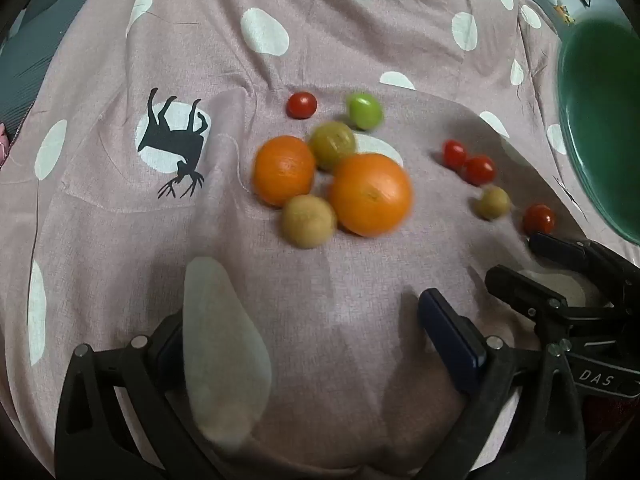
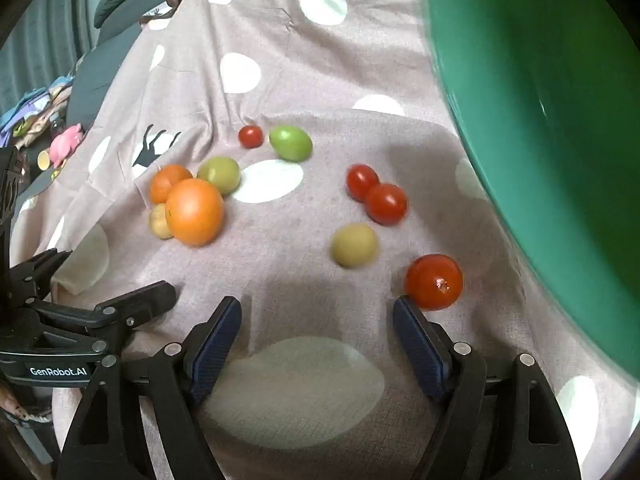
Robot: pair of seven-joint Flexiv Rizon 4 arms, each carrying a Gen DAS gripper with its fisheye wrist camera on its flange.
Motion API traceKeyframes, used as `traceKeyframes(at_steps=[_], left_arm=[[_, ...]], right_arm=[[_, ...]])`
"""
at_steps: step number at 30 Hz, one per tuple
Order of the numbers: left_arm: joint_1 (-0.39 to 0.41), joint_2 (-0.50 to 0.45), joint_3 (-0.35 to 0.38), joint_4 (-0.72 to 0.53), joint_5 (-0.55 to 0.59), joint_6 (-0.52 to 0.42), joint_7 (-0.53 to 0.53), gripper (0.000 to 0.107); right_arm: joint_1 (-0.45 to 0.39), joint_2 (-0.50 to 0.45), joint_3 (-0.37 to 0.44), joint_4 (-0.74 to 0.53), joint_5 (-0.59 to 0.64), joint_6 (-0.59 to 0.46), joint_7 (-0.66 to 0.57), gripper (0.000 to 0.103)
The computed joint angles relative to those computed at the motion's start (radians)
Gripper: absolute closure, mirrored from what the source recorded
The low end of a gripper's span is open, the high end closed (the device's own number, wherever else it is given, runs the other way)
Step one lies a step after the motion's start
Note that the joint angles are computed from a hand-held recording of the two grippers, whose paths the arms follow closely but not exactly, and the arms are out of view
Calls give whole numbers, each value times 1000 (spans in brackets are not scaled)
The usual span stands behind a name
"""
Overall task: Organize fruits
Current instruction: 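Move the right gripper toward the fruit cluster while the left gripper approaches too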
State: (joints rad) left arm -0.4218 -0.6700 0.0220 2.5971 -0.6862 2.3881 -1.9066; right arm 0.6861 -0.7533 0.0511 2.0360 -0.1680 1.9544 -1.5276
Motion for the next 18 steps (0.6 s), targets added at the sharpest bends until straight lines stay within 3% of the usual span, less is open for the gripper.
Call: traceKeyframes(at_steps=[10,18], left_arm=[[-33,8,-1,-7,-52,-17,22,6],[1,-1,2,-2,-1,-7,6,5]], right_arm=[[-8,0,6,-5,-5,-9,-1,24],[8,-7,-4,-6,4,-1,0,24]])
